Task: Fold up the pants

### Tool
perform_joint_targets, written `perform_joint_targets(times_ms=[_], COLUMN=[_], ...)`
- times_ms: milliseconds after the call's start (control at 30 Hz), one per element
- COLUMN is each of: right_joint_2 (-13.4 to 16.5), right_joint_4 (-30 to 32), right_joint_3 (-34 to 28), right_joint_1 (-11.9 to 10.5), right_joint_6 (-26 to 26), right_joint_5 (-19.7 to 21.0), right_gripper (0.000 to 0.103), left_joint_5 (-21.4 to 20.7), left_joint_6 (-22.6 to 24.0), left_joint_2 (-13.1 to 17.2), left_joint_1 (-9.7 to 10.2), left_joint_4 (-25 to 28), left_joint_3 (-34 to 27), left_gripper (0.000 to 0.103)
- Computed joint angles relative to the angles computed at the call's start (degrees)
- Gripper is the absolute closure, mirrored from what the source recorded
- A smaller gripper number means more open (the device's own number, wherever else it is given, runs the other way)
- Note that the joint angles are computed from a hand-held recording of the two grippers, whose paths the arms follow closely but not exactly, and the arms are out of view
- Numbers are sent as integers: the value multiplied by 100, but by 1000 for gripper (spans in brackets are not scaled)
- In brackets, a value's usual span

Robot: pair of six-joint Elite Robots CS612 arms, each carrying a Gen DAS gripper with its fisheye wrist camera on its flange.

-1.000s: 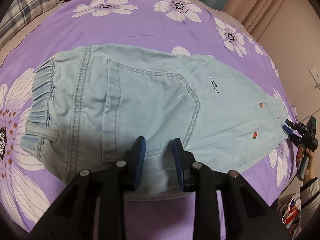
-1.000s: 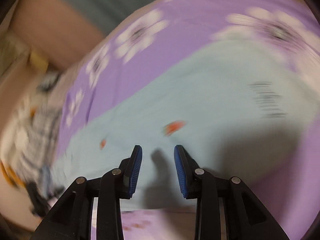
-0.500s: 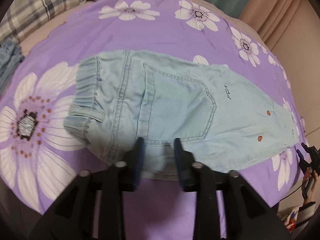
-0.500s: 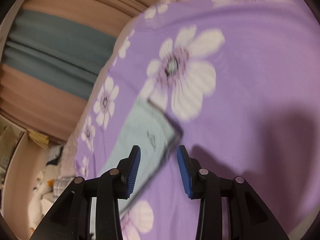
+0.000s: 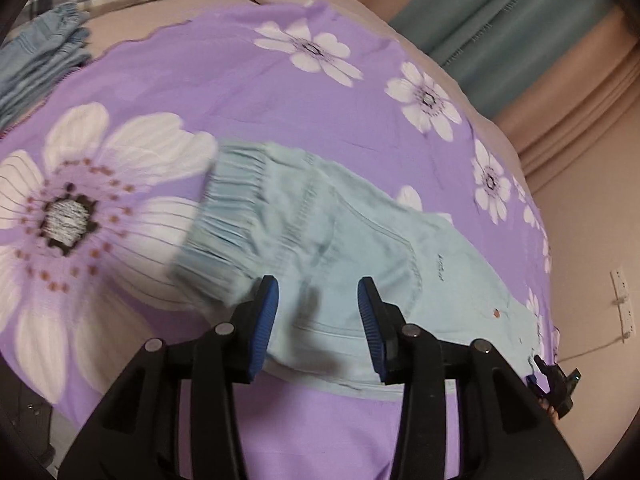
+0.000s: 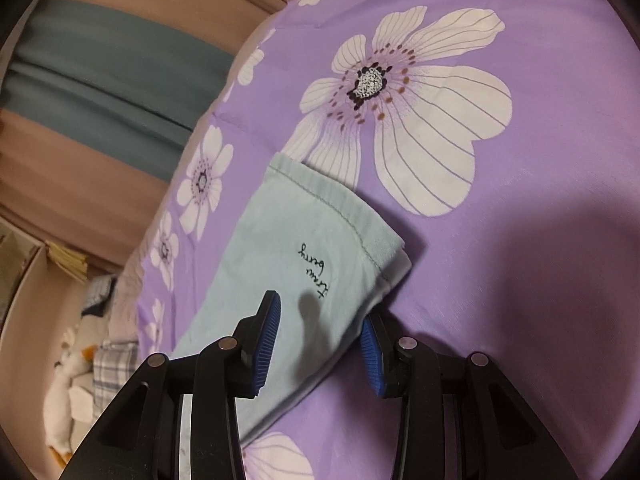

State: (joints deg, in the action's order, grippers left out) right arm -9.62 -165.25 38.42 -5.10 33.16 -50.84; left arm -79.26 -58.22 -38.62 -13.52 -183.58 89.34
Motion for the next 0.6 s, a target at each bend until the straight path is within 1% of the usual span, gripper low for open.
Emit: perform_joint_targets(times_ms=[67, 167, 200, 233, 300, 333, 367, 400, 433, 533, 600], right_joint_2=[-50, -62, -69, -82, -99, -94, -92, -90, -92, -92, -92], right_joint_4=[-30, -154, -166, -126, -34, -23, -28, -32, -27, 41, 134], right_joint_3=[91, 138, 156, 171, 188, 185, 186, 187, 191, 180, 146], right_joint_1=[5, 24, 29, 32, 27, 19, 13, 10, 11, 12, 13], right_joint_6=[-143, -100, -78, -80, -95, -64, -40, -30, -27, -56, -64], right_joint_5=[-76, -189, -244, -300, -358, -346, -333, -337, -360, -403, -410], right_gripper=[65, 68, 72, 78, 86, 88, 89, 90, 93, 97, 97], left_joint_5=[-98, -299, -383, -416, -298, -285, -291, -228, -193, -486, -585], left_joint_6=[15, 146, 171, 188, 185, 155, 134, 51, -67, -307, -349], left_joint_2=[17, 127, 176, 200, 239, 259, 306, 329, 329, 331, 295], left_joint_1=[12, 23, 28, 29, 30, 42, 58, 61, 67, 150, 164], left_joint_4=[-102, -276, -297, -210, 387, 677, 814, 758, 570, 194, 109], left_joint_3=[-16, -176, -254, -312, -477, -530, -562, -521, -433, -297, -232], left_gripper=[62, 62, 62, 62, 62, 66, 71, 83, 89, 90, 89])
